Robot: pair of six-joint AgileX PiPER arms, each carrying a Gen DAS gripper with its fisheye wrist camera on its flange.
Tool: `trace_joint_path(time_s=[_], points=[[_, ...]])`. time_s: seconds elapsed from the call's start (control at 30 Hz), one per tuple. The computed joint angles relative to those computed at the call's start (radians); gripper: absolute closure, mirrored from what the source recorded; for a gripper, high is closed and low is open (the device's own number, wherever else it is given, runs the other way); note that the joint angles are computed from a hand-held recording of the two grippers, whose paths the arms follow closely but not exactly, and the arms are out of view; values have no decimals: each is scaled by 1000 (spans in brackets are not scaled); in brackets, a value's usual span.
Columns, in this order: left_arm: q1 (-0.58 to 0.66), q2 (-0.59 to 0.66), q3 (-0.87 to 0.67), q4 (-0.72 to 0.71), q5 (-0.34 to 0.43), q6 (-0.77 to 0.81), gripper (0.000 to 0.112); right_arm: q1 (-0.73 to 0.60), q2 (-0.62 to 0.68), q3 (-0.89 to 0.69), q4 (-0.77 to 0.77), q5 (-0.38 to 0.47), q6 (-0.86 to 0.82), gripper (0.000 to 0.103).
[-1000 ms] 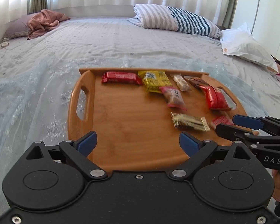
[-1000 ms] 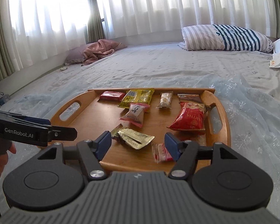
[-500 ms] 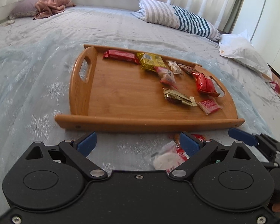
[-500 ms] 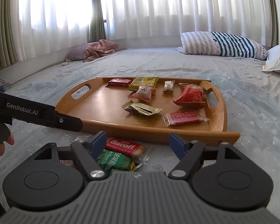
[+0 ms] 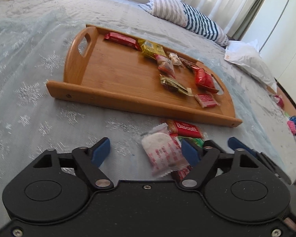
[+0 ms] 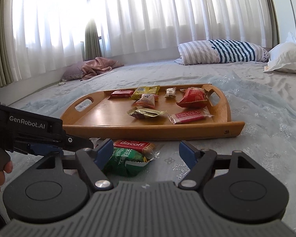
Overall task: Organize snacks
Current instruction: 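Withdraw both tools from the tray toward the snacks beside it, then grasp the white wrapped pastry with the left tool while the right tool grasps the green pack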
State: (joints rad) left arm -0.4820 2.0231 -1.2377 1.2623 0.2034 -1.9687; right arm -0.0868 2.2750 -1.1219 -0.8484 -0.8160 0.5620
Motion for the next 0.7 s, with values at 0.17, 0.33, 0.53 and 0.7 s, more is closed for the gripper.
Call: trace_joint_path(time_s=[0.17, 0.33, 0.53, 0.7], points=[[-4, 5, -7, 35, -33, -46, 57, 3, 24, -14, -20, -7, -11, 19], [5, 32, -40, -108, -83, 71, 70, -6, 43, -40, -62, -7, 50, 20], [-10, 52, -70, -108, -44, 73, 78, -9, 52, -50, -86, -7, 67, 22], [-10, 47, -76, -184, -34, 162, 81, -4, 52, -58, -111, 11, 67, 29]])
